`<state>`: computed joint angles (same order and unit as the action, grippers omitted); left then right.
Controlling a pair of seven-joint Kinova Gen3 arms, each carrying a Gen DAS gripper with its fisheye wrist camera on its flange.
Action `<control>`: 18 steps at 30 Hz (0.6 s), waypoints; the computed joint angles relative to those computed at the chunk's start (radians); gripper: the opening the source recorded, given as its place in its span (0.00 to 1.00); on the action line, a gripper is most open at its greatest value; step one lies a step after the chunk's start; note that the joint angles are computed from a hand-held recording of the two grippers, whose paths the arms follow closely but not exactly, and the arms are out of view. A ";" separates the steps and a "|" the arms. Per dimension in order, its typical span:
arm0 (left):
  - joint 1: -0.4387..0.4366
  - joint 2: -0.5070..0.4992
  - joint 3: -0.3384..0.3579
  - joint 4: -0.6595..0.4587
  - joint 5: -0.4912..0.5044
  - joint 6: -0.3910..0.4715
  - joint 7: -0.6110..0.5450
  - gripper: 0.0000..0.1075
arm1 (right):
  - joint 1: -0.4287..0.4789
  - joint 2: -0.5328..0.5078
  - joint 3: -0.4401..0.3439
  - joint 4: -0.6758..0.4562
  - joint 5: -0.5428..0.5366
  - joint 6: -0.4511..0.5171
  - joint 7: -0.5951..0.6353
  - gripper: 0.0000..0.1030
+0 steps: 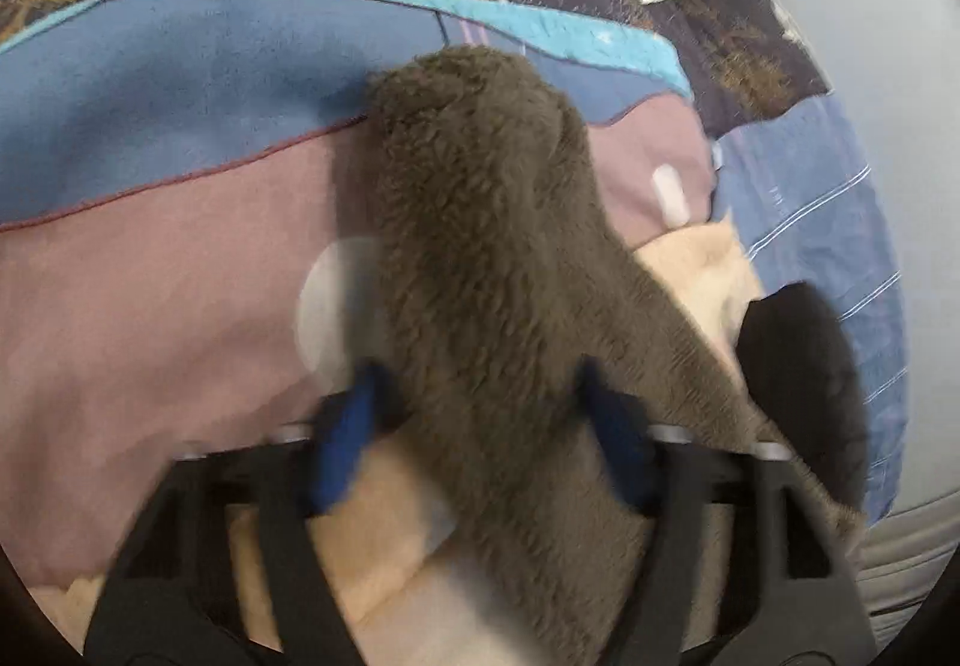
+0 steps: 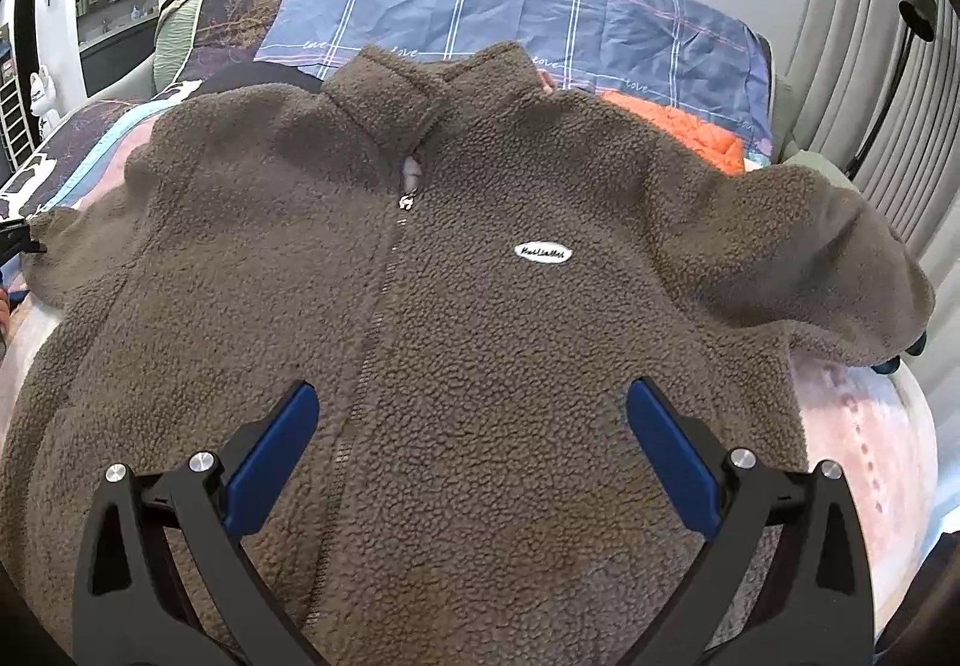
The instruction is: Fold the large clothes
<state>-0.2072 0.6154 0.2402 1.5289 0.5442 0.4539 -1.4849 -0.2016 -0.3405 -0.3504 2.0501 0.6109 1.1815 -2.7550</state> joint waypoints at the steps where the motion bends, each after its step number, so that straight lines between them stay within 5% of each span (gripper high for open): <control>1: -0.022 0.008 0.023 -0.005 0.014 0.002 -0.024 0.23 | 0.002 -0.002 0.003 0.002 0.002 -0.001 0.000 0.99; 5: 0.067 -0.066 -0.042 0.007 -0.052 -0.031 -0.023 0.16 | 0.011 -0.019 0.015 0.012 -0.002 -0.021 0.002 0.99; 8: 0.170 -0.188 -0.077 0.070 -0.145 -0.136 -0.054 0.14 | 0.021 -0.042 0.026 0.028 -0.013 -0.045 0.019 0.99; 14: 0.207 -0.386 0.173 0.121 -0.155 -0.217 -0.298 0.12 | 0.067 -0.102 0.070 0.051 -0.060 -0.088 0.082 0.99; 18: 0.267 -0.402 0.338 0.120 -0.191 -0.206 -0.461 0.17 | 0.121 -0.163 0.108 0.060 -0.097 -0.081 0.142 0.99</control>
